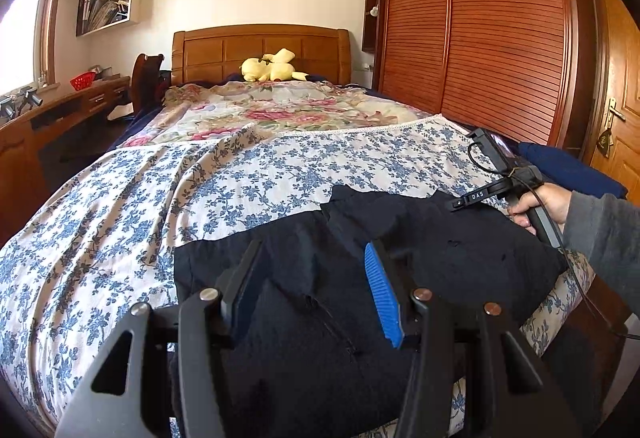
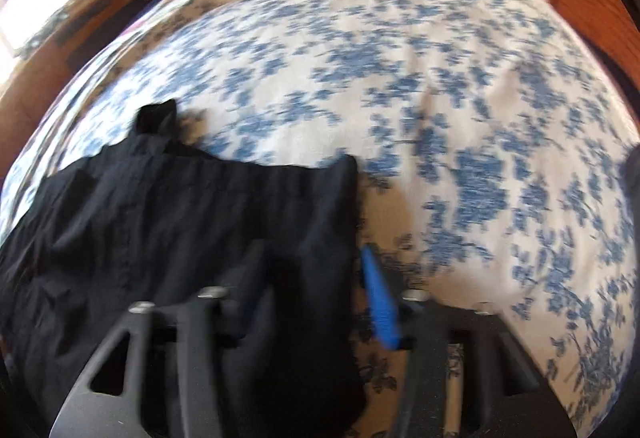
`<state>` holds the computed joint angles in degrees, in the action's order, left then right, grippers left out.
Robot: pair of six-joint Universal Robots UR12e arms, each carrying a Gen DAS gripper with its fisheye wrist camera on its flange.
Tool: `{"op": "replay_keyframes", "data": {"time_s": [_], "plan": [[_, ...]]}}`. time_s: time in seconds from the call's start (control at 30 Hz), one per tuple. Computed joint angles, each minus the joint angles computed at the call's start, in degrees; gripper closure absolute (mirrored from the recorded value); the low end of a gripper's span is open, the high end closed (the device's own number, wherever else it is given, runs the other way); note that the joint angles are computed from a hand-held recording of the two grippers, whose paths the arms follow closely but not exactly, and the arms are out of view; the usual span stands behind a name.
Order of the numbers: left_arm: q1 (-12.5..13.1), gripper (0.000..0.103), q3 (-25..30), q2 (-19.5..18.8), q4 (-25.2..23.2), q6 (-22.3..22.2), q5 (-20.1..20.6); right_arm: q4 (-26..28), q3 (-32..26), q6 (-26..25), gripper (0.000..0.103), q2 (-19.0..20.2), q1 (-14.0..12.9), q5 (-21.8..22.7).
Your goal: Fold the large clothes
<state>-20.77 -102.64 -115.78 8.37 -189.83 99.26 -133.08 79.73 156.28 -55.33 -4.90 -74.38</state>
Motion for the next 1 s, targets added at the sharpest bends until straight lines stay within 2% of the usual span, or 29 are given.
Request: {"op": "replay_keyframes", "data": {"time_s": [0.03,0.07,0.1,0.13,0.27,0.3,0.33,0.4,0.53,0.6,0.63,0.73,0.8,1.0], "plan": [[0.0,0.053,0.0,0.0,-0.2,0.0,0.0,0.7,-0.2,-1.5,0.095,-0.1,0.2,0.6],[0.0,0.053,0.1,0.0,-0.4,0.0,0.0,-0.8,0.4,-2.8,0.1,-0.5,0.6,-0.1],[-0.1,0.053,0.1,-0.1,-0.6,0.1,0.2,-4.8,1.8,-5.0,0.101,-1.3,1.2,-1.3],[-0.1,0.053,0.1,-0.1,-0.7,0.2,0.4,-6.3,2.4,-5.6,0.102,-1.6,1.4,-0.7],[-0.1,0.053,0.2,-0.1,-1.2,0.4,0.2,-18.4,5.6,-3.2,0.103,-3.4,1.4,0.4],[-0.1,0.053,0.2,-0.1,-1.3,0.4,0.2,-21.1,5.8,-1.7,0.103,-3.4,1.5,-1.2],[-0.1,0.053,0.2,-0.1,-1.3,0.5,0.0,-22.5,5.5,-0.4,0.103,-3.1,1.8,-4.6],[0.0,0.053,0.0,0.0,-1.0,0.4,-0.7,-21.1,4.2,1.7,0.103,-2.2,2.6,-11.3],[0.0,0.053,0.0,0.1,-1.4,0.3,-0.7,-18.7,3.8,2.5,0.102,-1.8,2.9,-13.8],[0.1,0.053,0.0,0.1,-1.7,0.2,-0.8,-17.5,3.7,4.2,0.102,-1.8,2.8,-13.4],[0.0,0.053,-0.1,0.1,-1.7,0.3,-0.7,-17.2,3.8,4.6,0.098,-2.0,2.7,-13.2],[0.1,0.053,0.0,0.1,-1.9,0.5,-0.6,-18.5,5.2,3.3,0.093,-2.9,2.7,-12.5],[0.0,0.053,0.1,0.0,-2.0,0.8,-0.3,-19.1,7.1,1.2,0.091,-4.4,2.4,-8.5],[-0.1,0.053,0.1,0.0,-2.1,1.2,-0.6,-21.3,14.5,-3.6,0.089,-9.8,2.5,-1.7]]}}
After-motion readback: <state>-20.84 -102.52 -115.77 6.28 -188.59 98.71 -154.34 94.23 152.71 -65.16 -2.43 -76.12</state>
